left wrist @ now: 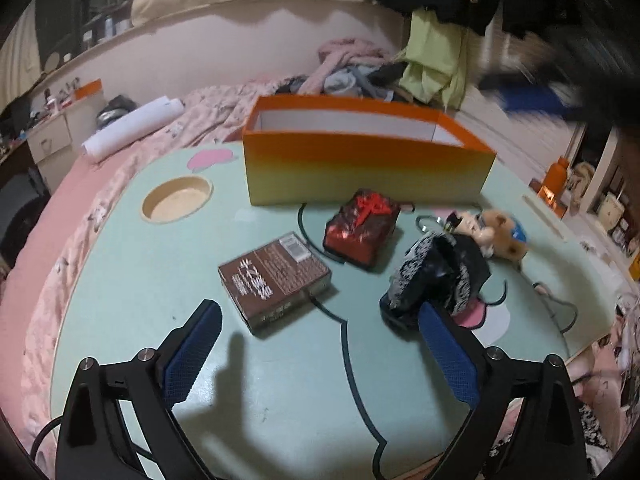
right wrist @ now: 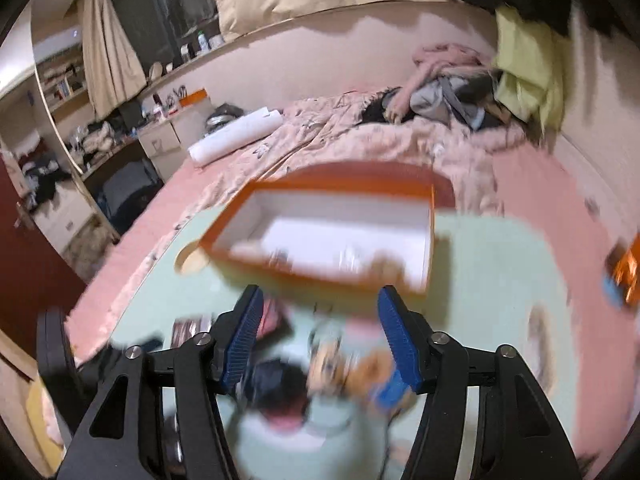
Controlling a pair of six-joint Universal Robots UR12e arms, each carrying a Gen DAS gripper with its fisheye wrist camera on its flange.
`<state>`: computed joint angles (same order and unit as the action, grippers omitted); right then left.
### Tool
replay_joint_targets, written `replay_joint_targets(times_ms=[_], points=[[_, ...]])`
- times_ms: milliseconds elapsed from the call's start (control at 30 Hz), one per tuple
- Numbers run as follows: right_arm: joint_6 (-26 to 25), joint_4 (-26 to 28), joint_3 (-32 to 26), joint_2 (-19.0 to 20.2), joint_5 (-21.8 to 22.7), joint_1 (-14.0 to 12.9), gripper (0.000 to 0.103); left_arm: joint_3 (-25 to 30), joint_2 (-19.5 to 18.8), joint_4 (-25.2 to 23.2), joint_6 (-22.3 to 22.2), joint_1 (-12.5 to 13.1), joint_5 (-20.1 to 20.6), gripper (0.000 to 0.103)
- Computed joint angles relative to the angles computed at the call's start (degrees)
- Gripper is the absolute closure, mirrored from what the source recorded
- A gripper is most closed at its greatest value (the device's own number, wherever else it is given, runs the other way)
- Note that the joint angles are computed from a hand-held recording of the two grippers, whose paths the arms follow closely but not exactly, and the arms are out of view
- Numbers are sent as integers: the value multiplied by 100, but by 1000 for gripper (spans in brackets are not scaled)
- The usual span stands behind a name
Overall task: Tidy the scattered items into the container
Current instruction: 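Lift the red tile out and place it on the table, then reach into the box and grasp the clear plastic bag with right gripper, then lift the plastic bag out and drop it beside the black bag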
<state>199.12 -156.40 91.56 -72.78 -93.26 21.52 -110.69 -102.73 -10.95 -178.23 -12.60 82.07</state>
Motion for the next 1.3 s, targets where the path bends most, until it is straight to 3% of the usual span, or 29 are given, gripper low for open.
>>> replay_joint_targets(times_ms=[67, 133, 200, 267, 433, 533, 600, 800, 967, 1133, 1300], points=[[-290, 830, -567, 239, 510, -160, 67, 28, -27, -127, -4, -26, 71, 3], [-464, 1839, -1165, 554, 757, -264, 71, 54, -44, -222, -8, -39, 154, 3], [-497, 2641, -1669, 862, 492, -282, 71, 56, -46, -258, -41, -11, 88, 3], [-509, 3134, -1989, 1092, 390, -288, 71, 50, -53, -271, -90, 12, 49, 3], [-654, 3698, -2193, 1317, 457, -319, 74, 40, -61, -240, -55, -8, 85, 2], [-687, 3382, -2035, 1271, 399, -292, 76, 32, -56, -233, -52, -5, 80, 2], [-659, 3209, -1941, 1219, 509, -305, 85, 31, -56, -226, -47, -3, 81, 2], [-503, 1811, -1362, 785, 783, -335, 85, 35, -55, -241, -18, -3, 103, 2], [-464, 1094, -776, 366, 1074, -309, 85, 37, -56, -247, -4, -1, 110, 2], [-403, 975, -376, 232, 1422, -207, 85, 43, -52, -286, 58, -37, 187, 2], [-717, 1065, -312, 288, 933, -13, 80, 47, -54, -292, 62, -39, 196, 2]])
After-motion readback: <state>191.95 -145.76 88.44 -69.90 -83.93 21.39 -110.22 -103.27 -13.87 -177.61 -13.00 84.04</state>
